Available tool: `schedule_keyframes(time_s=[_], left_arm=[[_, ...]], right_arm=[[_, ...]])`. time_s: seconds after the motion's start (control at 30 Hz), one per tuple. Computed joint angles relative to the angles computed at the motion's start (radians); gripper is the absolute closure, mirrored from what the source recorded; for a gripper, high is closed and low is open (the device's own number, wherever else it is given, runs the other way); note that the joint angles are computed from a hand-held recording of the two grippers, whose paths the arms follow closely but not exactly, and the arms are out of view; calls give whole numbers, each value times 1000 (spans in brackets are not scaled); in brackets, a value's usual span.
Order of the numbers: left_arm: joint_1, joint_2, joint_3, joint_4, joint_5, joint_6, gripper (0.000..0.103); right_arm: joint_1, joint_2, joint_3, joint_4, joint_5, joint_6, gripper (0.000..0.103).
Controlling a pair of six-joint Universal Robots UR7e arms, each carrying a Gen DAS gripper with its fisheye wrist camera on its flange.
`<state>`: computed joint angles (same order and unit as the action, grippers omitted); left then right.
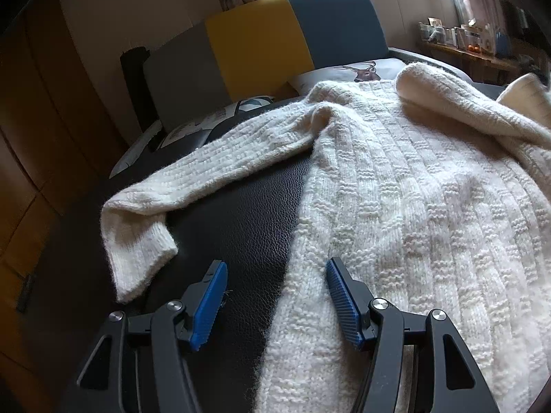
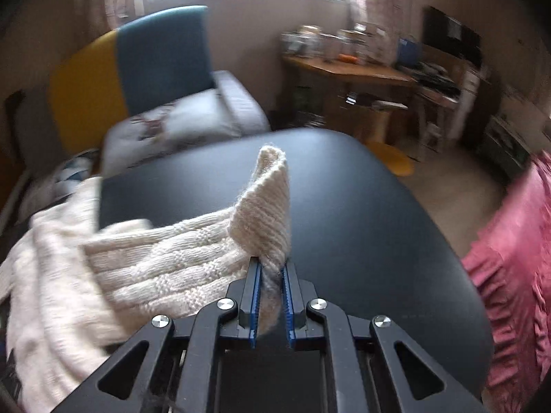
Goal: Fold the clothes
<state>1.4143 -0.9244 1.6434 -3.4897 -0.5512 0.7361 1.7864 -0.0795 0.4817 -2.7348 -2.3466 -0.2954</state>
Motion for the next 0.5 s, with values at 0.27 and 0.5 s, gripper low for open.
schedule_keyframes(time_s=[0.27,0.5], left_arm=[[-8,30,-17,-76,30,80,40],[-9,43,-26,-107,39,113,40]], right_arm=[[-78,-37,52,6,-155,123,87],[-1,-30,133,-402,-175,-149,79]])
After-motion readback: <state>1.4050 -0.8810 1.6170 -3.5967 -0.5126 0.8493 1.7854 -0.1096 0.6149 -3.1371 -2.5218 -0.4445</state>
